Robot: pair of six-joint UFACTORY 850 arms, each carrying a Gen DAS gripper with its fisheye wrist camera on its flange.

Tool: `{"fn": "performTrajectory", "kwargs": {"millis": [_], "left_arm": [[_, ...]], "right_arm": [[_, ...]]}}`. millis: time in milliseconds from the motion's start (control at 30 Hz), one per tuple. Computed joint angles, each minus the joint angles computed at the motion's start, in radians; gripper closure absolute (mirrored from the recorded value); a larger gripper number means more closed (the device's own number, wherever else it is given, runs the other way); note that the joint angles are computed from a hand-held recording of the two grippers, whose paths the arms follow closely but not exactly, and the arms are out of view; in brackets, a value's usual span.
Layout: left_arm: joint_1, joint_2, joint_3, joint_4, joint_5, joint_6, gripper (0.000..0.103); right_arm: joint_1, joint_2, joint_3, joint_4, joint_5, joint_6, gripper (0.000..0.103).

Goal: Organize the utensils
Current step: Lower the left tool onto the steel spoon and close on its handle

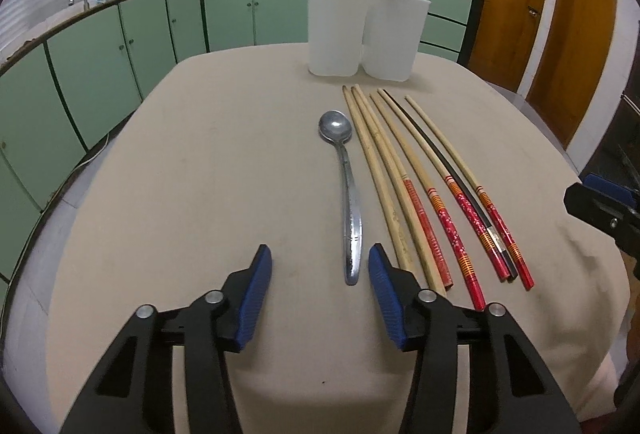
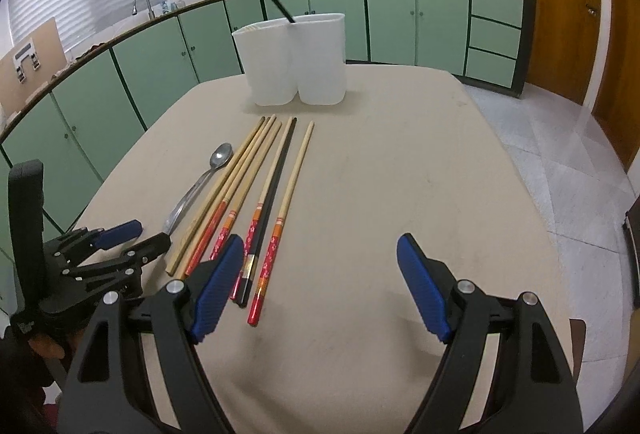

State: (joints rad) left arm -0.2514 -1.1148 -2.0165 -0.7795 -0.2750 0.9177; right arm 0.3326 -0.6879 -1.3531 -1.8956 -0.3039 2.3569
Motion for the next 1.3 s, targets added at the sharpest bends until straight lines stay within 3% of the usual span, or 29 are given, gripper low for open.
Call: {"fn": "performTrajectory", "kwargs": {"millis": [100, 233, 333, 567, 700, 1100, 1167, 1233, 1300], "left_arm": [[0.0, -0.008, -0.015, -0.006, -0.017, 0.001, 0.055], [-0.004, -0.028, -0.055, 0.043, -0.041, -0.045, 0.071], [-0.006, -0.041, -0.081, 0.064, -0.064, -0.079, 0.077], [-0.01, -0.036, -0.068, 0.051, -0.052, -0.071, 0.079], [-0.011, -0.023, -0.043, 0.02, -0.039, -0.031, 0.094], [0.006, 0.035, 0.048, -0.047, -0.063, 0.066, 0.095], [0.01, 0.045, 0.061, -0.058, -0.074, 0.076, 0.09], [0.01, 0.045, 0.057, -0.061, -0.062, 0.066, 0.073], [0.009, 0.021, 0.012, -0.034, -0.063, 0.014, 0.073]], "right_arm": [[0.0, 0.001, 0.001, -0.012, 0.0, 0.015, 0.026], [-0.001, -0.003, -0.004, 0.007, 0.002, -0.005, 0.026], [-0.004, -0.003, -0.002, 0.007, 0.006, 0.0, 0.026], [-0.009, -0.011, -0.006, 0.007, 0.019, 0.007, 0.027], [-0.007, -0.025, -0.019, 0.04, 0.035, -0.027, 0.028], [-0.011, -0.033, -0.025, 0.059, 0.043, -0.046, 0.029], [-0.012, -0.036, -0.029, 0.066, 0.046, -0.055, 0.029], [-0.013, -0.039, -0.033, 0.072, 0.047, -0.059, 0.029], [-0.014, -0.041, -0.035, 0.078, 0.047, -0.061, 0.029]]}}
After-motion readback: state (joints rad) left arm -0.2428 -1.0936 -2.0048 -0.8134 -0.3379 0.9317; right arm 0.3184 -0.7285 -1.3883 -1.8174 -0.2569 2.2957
